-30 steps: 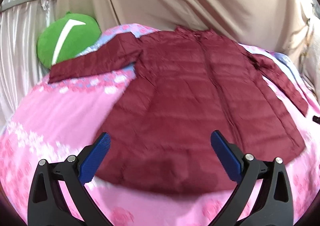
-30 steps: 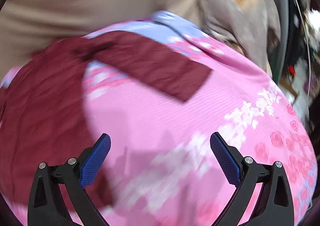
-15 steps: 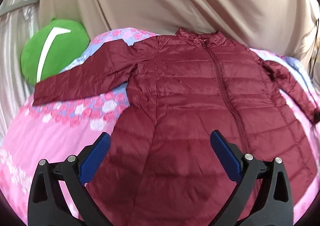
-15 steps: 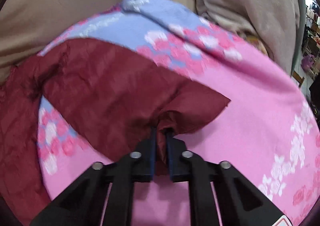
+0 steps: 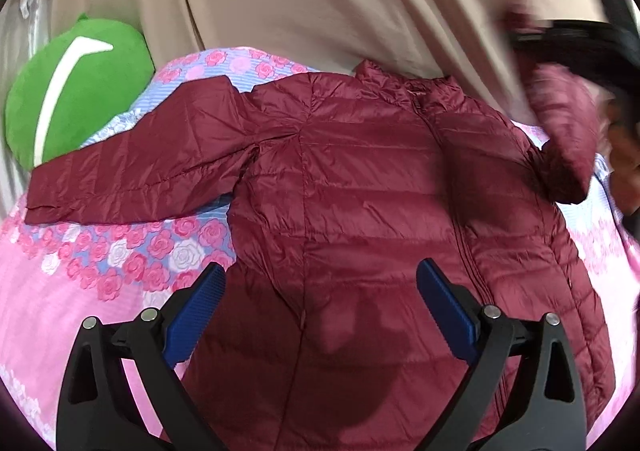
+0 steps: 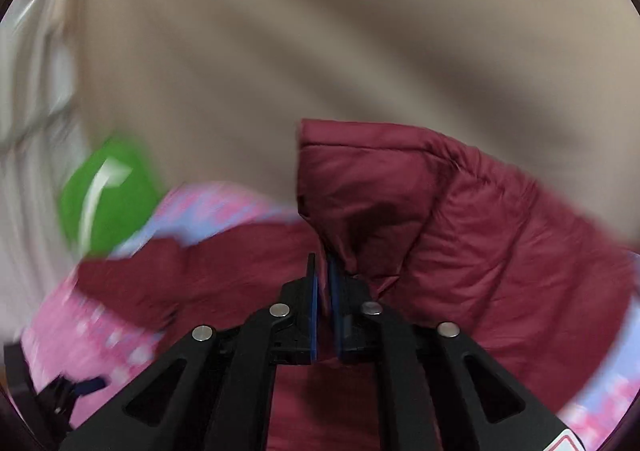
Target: Fold large clothes
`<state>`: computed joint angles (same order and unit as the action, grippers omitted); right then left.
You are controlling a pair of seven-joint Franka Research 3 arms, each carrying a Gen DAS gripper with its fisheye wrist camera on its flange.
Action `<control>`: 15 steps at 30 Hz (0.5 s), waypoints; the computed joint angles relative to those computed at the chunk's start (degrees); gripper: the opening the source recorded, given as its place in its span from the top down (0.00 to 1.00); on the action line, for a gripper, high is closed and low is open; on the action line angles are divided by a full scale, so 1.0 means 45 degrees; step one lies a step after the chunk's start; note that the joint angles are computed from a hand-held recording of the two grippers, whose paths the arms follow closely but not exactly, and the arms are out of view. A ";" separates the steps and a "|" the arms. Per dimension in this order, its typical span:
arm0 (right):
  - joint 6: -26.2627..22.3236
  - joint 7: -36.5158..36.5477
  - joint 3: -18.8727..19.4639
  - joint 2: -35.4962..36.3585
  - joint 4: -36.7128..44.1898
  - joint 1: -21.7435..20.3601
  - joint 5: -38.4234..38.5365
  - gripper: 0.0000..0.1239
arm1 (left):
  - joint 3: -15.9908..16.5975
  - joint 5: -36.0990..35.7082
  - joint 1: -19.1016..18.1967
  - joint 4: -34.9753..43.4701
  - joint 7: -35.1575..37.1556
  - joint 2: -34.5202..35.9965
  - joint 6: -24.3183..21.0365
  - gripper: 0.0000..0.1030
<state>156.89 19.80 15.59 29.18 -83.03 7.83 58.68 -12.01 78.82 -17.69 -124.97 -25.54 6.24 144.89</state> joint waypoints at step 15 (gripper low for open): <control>0.3682 -0.5548 0.0911 -0.0516 -0.1653 -0.1684 0.4122 0.46 | 0.1362 -0.1307 0.1804 0.2470 0.0840 0.3120 0.6837 0.09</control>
